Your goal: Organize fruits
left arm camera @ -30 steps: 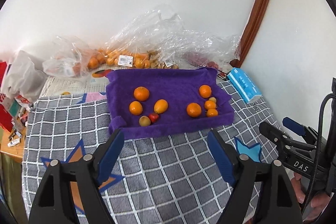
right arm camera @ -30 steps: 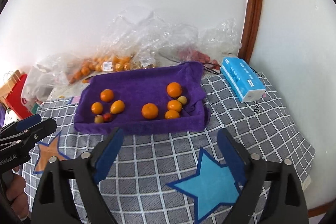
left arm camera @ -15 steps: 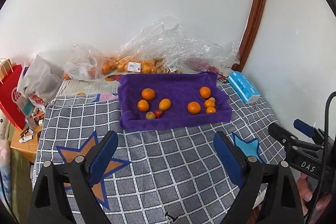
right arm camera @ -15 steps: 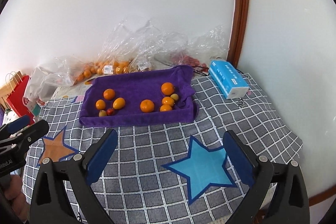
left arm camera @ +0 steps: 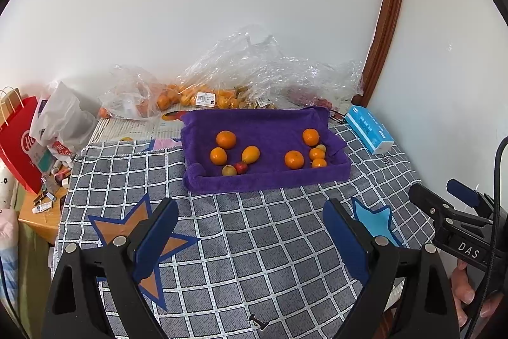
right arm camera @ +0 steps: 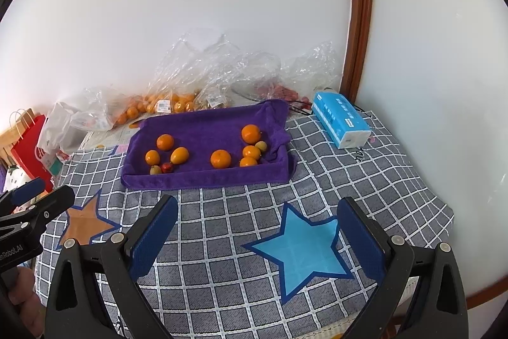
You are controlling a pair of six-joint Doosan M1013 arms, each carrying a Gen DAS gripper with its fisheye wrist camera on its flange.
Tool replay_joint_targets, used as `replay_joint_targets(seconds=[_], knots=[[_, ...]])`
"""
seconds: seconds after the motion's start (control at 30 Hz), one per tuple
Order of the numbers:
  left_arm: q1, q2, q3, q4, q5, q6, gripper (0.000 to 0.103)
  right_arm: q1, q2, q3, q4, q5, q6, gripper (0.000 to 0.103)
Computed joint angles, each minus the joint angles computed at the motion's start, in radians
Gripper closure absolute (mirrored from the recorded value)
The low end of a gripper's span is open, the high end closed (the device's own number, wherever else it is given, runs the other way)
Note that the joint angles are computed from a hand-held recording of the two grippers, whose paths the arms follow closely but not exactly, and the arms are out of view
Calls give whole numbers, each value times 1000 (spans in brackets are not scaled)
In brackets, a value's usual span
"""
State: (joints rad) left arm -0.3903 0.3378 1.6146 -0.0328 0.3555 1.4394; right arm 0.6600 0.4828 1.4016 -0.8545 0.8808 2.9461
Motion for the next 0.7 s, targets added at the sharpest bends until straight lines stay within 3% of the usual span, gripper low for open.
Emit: replay_joint_targets(seconds=[0.7], knots=[[2,-5,2,-28,-1,25,11,4,-2,1,-3,-1,12,4]])
